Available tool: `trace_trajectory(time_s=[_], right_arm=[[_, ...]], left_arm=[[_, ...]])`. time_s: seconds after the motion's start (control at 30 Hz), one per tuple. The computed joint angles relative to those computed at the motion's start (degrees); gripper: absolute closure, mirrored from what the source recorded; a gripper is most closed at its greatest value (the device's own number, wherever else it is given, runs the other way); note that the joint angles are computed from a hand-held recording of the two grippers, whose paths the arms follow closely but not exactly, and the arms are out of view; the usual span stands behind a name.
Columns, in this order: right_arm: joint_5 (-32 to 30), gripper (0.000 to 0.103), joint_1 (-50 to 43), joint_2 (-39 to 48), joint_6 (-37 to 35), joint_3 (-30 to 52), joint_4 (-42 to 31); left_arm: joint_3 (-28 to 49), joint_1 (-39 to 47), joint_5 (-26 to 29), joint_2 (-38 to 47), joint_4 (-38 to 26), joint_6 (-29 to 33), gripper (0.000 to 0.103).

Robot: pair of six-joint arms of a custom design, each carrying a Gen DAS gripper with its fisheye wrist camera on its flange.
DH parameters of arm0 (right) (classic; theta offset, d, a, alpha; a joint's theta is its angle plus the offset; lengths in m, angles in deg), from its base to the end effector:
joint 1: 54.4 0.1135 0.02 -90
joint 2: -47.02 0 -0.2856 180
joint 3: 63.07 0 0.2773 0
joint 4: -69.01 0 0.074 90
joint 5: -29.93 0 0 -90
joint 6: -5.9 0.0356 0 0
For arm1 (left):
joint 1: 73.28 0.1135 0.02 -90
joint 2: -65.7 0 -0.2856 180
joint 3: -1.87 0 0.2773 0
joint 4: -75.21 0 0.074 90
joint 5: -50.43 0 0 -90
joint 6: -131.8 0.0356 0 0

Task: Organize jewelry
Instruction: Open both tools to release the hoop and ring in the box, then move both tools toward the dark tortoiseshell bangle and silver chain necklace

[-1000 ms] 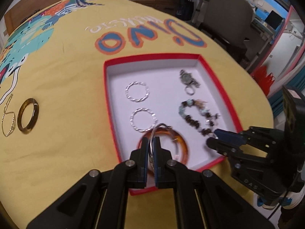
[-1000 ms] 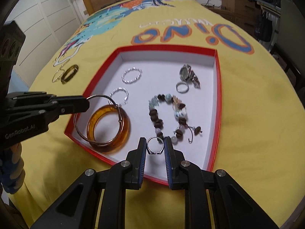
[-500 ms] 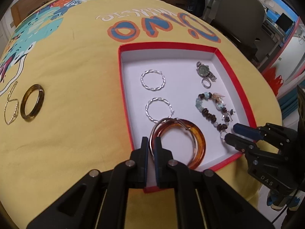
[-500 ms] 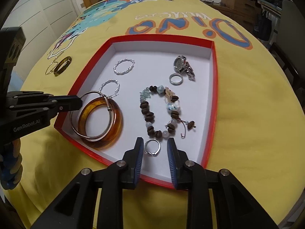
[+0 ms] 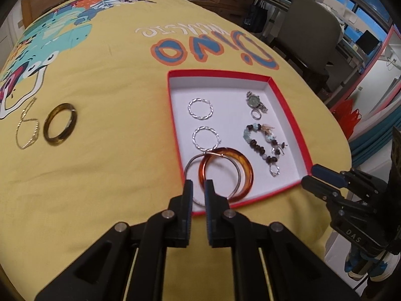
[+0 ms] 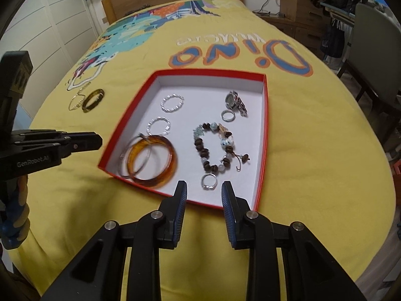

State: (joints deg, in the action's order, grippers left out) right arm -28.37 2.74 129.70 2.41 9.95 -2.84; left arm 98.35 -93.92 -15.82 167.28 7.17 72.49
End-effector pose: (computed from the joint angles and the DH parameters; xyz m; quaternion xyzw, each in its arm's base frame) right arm 0.1635 0.2186 0.2471 0.2628 0.9229 -0.0173 0.2810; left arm 0.3547 -0.1489 0.2666 0.4465 0.8595 -0.1902 0.1607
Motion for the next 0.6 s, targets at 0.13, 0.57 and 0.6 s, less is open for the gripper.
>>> trace_trajectory(time_s=[0.13,0.57,0.6], right_arm=[[2.21,0.074,3.06,1.69,3.03,4.87,-4.98],[6.81,0.067,8.26,11.07,5.35,20.35,-12.07],[6.99,0.067,8.46,11.99,5.23,21.68,-12.46]], left_arm=[[-0.66,3.58,1.61,-3.06,-1.4,1.92,0.094],[-0.15,23.71,3.94,-5.62,-3.92,10.47,0.093],[0.74,26.1,4.23,-4.97,-4.58,11.41,0.093]])
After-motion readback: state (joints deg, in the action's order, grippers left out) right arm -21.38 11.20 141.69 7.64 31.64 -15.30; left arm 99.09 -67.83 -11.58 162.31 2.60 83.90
